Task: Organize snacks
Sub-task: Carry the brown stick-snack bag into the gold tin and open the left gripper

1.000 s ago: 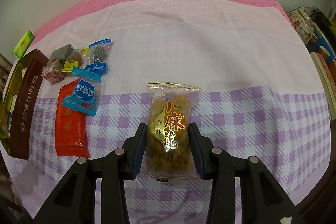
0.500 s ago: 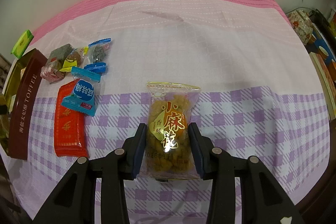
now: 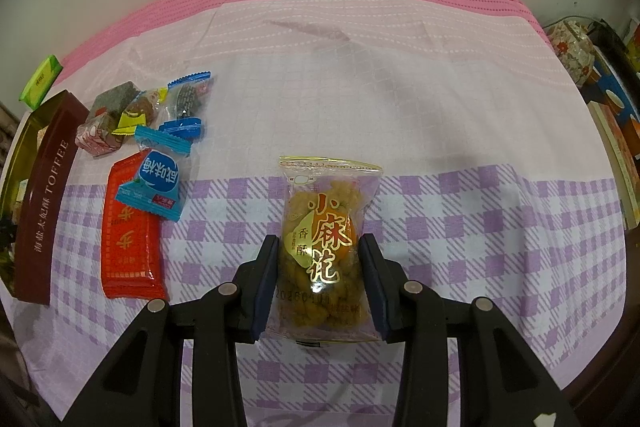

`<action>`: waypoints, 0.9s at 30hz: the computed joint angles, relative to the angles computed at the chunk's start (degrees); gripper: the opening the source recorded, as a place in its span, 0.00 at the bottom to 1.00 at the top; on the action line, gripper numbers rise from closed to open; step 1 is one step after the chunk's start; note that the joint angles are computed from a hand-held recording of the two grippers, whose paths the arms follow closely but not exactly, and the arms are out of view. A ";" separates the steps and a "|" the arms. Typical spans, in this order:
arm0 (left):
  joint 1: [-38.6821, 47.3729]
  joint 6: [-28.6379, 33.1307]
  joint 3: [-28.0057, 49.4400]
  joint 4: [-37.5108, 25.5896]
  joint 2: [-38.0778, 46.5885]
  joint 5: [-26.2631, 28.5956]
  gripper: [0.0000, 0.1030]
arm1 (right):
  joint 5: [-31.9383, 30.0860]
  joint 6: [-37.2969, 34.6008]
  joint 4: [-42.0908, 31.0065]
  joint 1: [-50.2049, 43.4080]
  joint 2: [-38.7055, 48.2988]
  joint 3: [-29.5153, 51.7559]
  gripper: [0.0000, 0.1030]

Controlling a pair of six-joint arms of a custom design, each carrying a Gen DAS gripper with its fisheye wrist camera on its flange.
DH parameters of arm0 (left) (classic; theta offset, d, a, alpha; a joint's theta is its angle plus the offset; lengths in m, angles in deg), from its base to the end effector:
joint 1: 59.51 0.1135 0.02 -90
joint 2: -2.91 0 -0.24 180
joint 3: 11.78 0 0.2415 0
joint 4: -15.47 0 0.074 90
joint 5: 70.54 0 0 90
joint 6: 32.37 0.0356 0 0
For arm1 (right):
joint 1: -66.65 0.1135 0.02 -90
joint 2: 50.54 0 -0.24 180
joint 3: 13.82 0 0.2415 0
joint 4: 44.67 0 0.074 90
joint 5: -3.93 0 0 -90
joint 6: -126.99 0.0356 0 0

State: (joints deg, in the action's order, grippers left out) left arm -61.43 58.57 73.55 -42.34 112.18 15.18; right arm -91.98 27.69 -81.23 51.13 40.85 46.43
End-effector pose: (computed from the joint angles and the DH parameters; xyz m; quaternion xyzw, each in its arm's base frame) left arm 0.3355 -0.0086 0.1337 0.0222 0.9965 0.0366 0.0722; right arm 0.2650 -0.0698 0.1273 0.0432 0.9789 0.0079 0.1995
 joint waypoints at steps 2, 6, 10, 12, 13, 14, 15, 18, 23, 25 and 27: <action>-0.11 0.03 -0.89 0.67 -0.02 -0.07 0.37 | 0.12 0.04 -0.01 0.06 -0.02 0.02 0.37; -0.37 -0.07 -2.19 2.45 -0.08 -0.33 0.37 | 1.24 -0.22 -0.22 0.89 -0.36 -0.11 0.38; -0.83 0.22 -4.64 4.82 -1.07 -0.51 0.37 | 1.73 -0.33 -0.28 1.14 -0.52 -0.16 0.38; -0.58 0.77 -6.01 6.19 -1.56 -0.37 0.37 | 1.73 -0.39 -0.33 1.07 -0.59 -0.19 0.37; -0.53 0.79 -6.43 6.62 -1.70 -0.26 0.38 | 1.74 -0.31 -0.27 1.13 -0.56 -0.21 0.37; -0.20 1.04 -7.06 6.99 -2.08 -0.05 0.38 | 1.76 -0.34 -0.28 1.12 -0.61 -0.25 0.37; -0.07 1.13 -7.42 7.20 -2.43 0.29 0.38 | 1.77 -0.54 -0.32 1.04 -0.73 -0.32 0.37; 0.59 2.32 -8.62 8.33 -3.61 1.27 0.38 | 1.87 -0.23 -0.35 1.24 -0.73 -0.29 0.37; 0.25 3.30 -10.60 9.60 -7.33 1.67 0.49 | 2.05 -0.09 0.70 1.25 -1.10 -0.91 0.37; 0.38 3.87 -12.26 10.91 -9.86 2.28 0.52 | 2.34 -0.12 1.04 1.32 -1.44 -1.34 0.36; 0.35 4.55 -13.46 11.68 -12.37 2.38 0.53 | 2.73 0.13 0.96 1.31 -1.49 -1.35 0.36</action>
State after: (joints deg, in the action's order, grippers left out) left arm -61.08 63.12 60.09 -30.66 99.82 17.55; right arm -89.25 27.82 -80.27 52.44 39.36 45.09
